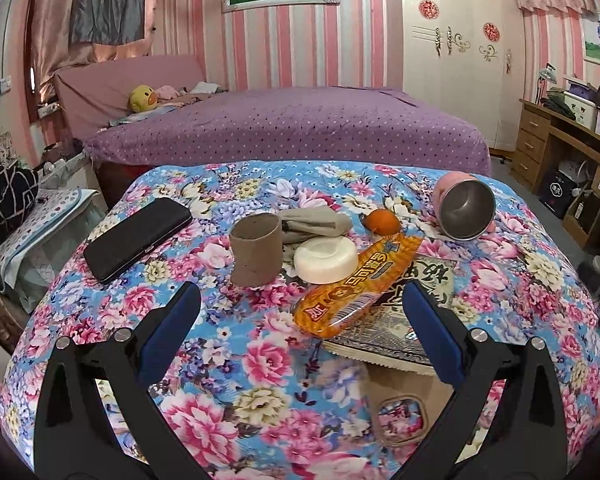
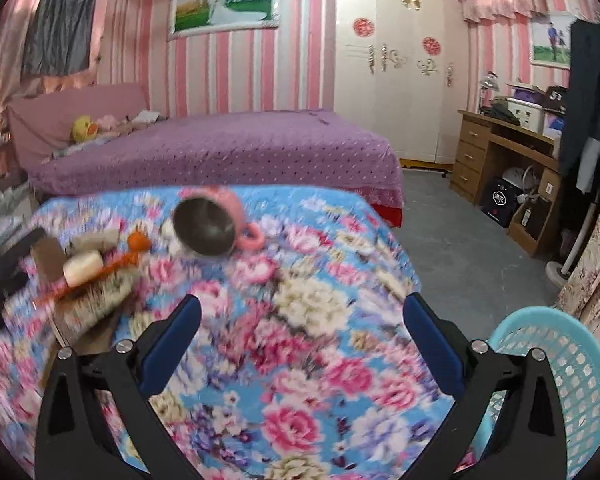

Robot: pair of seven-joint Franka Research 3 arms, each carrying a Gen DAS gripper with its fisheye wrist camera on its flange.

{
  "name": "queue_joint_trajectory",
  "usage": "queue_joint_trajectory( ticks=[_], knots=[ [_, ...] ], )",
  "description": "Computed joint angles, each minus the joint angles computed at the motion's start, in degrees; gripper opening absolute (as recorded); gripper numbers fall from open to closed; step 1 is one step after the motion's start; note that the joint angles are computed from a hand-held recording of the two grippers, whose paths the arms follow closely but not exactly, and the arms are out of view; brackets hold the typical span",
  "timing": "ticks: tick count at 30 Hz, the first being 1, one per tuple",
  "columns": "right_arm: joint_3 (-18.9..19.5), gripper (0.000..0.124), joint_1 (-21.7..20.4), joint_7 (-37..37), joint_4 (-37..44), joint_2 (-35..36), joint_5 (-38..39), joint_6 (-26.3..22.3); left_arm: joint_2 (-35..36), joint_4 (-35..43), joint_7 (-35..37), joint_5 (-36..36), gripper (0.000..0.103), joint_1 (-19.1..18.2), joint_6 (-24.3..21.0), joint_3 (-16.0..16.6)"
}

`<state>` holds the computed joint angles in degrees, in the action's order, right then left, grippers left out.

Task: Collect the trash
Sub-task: 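Move both tools back over the bed toward the snack packets, then grasp the orange snack packet with the left tool while the right tool grasps the printed snack bag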

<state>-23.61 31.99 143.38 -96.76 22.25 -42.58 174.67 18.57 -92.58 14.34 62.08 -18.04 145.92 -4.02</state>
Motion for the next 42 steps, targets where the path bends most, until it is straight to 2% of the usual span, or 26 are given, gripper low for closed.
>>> queue_joint_trajectory(
  ticks=[1,3,4,7,11,16,24,27,29,31,32,34,37,42],
  knots=[
    [1.30,0.099,-0.85,-1.38,0.36,0.57,1.11,-0.73,-0.06,-0.20,0.76,-0.55,0.097,0.29,0.28,-0.13],
    [6.80,0.099,-4.79,-7.52,1.89,1.53,7.13,-3.28,-0.28,-0.86,1.02,-1.00,0.097,0.70,1.03,-0.07],
    [7.21,0.099,-5.14,-8.66,1.89,1.52,8.26,-3.02,-0.29,-1.06,1.79,-1.78,0.097,1.07,1.32,-0.18],
    [5.22,0.099,-3.32,-9.43,2.07,2.05,8.94,-1.97,-0.41,-1.60,2.32,-3.29,0.097,1.60,1.43,-0.10],
    [5.38,0.099,-2.97,-11.80,2.82,2.68,11.35,-3.09,-0.49,-2.58,2.60,-7.24,0.097,3.10,3.51,-0.23],
    [5.03,0.099,-2.75,-13.46,1.98,2.41,13.78,-1.90,-0.16,-2.66,3.21,-7.41,0.097,3.04,3.52,0.33],
    [4.61,0.099,-2.34,-14.62,1.50,1.99,16.63,-2.46,2.19,-0.24,9.59,-10.40,0.097,2.80,3.92,-0.25],
    [4.88,0.099,-2.35,-15.74,1.97,2.26,17.02,-2.79,3.88,1.79,12.78,-11.31,0.093,2.03,4.02,-0.28],
    [5.34,0.099,-2.62,-16.60,2.12,2.39,17.51,-2.88,4.72,2.80,14.28,-11.87,0.085,1.51,4.41,-0.13],
    [6.01,0.099,-3.03,-17.70,2.36,2.58,18.31,-3.16,6.04,4.35,17.53,-14.14,0.059,1.58,4.63,-0.63],
    [6.00,0.099,-2.96,-17.94,2.50,2.68,18.49,-3.33,6.67,5.02,19.48,-16.01,0.052,1.93,4.82,-1.09],
    [6.01,0.099,-2.86,-18.37,2.64,2.80,18.74,-3.38,6.72,4.61,21.28,-18.65,0.018,2.44,6.70,-1.26],
    [5.87,0.099,-2.53,-18.92,2.77,2.88,18.86,-3.41,5.21,2.28,20.06,-18.56,0.006,1.84,10.59,0.32],
    [6.48,0.099,-2.22,-20.00,2.86,2.73,19.20,-2.96,0.36,-2.41,13.64,-11.97,0.004,0.62,13.65,3.20]
  ],
)
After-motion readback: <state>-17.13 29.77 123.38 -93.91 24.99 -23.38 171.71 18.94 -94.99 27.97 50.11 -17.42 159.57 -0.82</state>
